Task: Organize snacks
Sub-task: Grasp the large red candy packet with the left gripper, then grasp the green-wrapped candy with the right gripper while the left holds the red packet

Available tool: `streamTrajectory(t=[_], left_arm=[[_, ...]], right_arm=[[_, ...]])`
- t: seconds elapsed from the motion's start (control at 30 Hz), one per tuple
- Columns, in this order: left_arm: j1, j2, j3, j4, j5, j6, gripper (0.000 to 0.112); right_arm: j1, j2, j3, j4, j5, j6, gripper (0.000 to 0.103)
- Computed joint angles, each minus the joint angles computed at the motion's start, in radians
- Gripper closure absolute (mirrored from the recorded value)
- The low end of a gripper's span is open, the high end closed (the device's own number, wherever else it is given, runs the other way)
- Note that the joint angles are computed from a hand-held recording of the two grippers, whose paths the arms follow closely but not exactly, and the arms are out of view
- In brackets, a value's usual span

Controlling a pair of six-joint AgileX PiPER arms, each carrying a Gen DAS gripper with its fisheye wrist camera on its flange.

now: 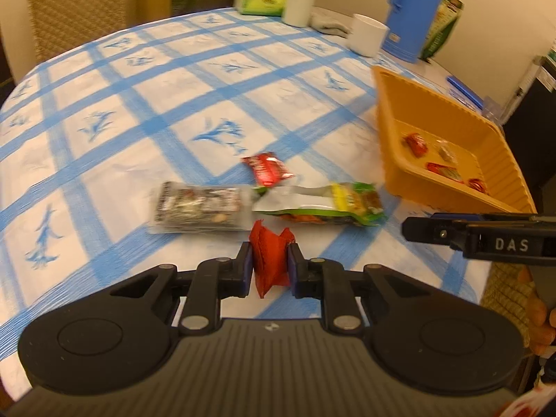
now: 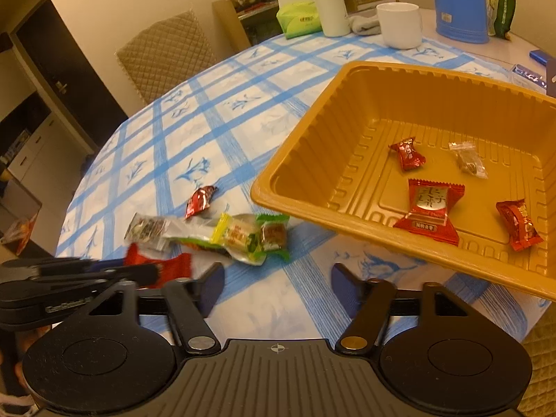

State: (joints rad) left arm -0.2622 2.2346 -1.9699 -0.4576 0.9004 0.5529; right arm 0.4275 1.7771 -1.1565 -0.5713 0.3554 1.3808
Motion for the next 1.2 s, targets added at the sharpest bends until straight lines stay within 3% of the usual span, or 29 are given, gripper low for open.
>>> streamTrajectory(t=[0.17,0.27,0.63,0.7,0.87,1.2], left_arm=[[0.033,0.003,-0.001,0.022,-0.004,-0.043,0.094],[0.050,-0.001,0.012,0.012,-0.006,-0.046,0.094],[0.076,0.010,0.013,-0.021,0.007,-0.062,0.093],[0.080,0.016,0.007,-0.026,0.015,-0.066,0.092],[0.086,0.016,0.008,-0.032,0.022,-0.069,0.092],[0.101,-0.036,0.115,-0.057,0.008,-0.098,0.092]], right_arm=[[0.016,0.046,-0.013,-0.202,0.013,0.249,0.070],[0.027,0.077,-0.037,-0.293,0.038,0.339,0.072],[0.051,0.184,-0.156,-0.348,0.099,0.310,0.073],[0.048,0.196,-0.173,-0.310,0.101,0.239,0.083],[0.049,0.195,-0.174,-0.272,0.099,0.164,0.083],[0.028,0.102,-0.091,0.065,0.050,-0.189,0.083]])
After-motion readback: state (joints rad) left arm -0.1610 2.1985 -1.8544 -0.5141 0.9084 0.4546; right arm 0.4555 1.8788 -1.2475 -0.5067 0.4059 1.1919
